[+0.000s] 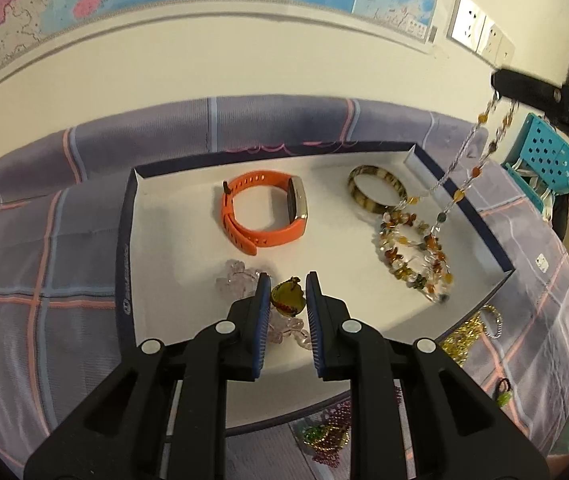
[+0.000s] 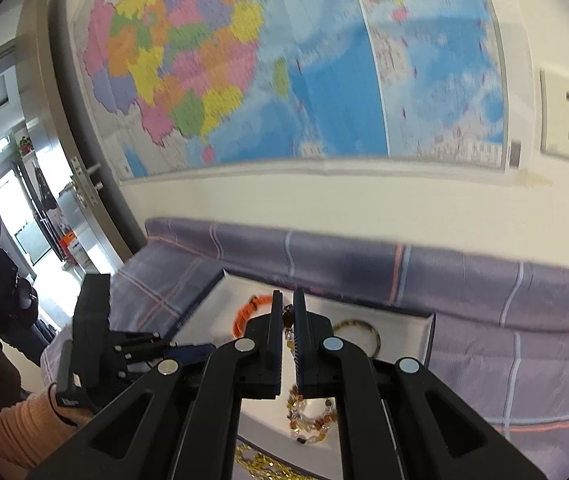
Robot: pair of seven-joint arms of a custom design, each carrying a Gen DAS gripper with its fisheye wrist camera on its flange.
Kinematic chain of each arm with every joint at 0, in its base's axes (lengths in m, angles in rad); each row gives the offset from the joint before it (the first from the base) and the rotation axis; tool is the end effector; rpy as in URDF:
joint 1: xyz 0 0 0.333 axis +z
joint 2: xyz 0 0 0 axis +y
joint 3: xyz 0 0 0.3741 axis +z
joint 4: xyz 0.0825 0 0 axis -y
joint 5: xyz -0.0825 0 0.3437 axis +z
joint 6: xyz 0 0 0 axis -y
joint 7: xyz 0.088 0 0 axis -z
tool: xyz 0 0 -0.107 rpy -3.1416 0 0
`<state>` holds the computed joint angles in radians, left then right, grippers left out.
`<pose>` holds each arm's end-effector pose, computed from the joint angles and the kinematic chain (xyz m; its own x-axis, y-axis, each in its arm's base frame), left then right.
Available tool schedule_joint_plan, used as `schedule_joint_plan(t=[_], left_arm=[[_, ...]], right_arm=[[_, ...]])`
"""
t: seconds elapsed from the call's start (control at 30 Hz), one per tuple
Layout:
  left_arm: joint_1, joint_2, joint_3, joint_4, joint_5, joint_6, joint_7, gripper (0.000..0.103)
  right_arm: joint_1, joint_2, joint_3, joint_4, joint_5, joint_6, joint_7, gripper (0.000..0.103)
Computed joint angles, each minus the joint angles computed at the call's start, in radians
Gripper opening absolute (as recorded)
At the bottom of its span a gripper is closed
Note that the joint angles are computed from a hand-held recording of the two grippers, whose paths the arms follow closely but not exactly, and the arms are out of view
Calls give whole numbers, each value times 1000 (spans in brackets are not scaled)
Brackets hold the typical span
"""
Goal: Organize jewelry
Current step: 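Lower the necklace into the box with the right tool while the left tool carries the pendant there, then open the left tool over the crystal bracelet while the right tool releases the necklace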
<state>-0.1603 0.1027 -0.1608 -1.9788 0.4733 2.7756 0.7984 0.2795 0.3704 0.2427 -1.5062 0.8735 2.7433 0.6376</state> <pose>0.5587 -0.2023 0.5716 0.0306 -0.9929 0.1149 -0.7382 -0.1000 -0.6671 0.6357 0.2896 0.6146 0.7215 -0.6749 -0.1548 -0.4302 -0.2618 -0.8639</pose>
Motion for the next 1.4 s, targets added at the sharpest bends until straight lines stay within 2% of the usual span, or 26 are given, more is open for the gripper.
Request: schedule_joint_plan(t=[0.27, 0.57, 0.77, 0.83, 1.0, 1.17, 1.4], left_arm=[[0, 11, 2, 7, 0, -5, 4, 18], [-4, 28, 4, 24, 2, -22, 0, 18], [-16, 16, 14, 14, 62, -12, -52, 21], [-23, 1, 20, 5, 115, -8, -97, 28], [-20, -52, 17, -33, 230, 3, -197, 34], [9, -130, 0, -117, 301, 50, -285, 36], [42, -213, -36, -231, 317, 86, -326, 36]], right_arm=[[26, 62, -42, 25, -133, -69, 121, 4], [33, 107, -53, 43, -234, -118, 211, 4], [40, 110, -63, 34, -291, -123, 260, 16], [48, 101, -72, 17, -313, -104, 274, 29], [13, 66, -42, -35, -270, -68, 240, 30], [-34, -13, 12, -136, -138, -28, 81, 30], [-21, -121, 3, -281, 14, -23, -116, 30]])
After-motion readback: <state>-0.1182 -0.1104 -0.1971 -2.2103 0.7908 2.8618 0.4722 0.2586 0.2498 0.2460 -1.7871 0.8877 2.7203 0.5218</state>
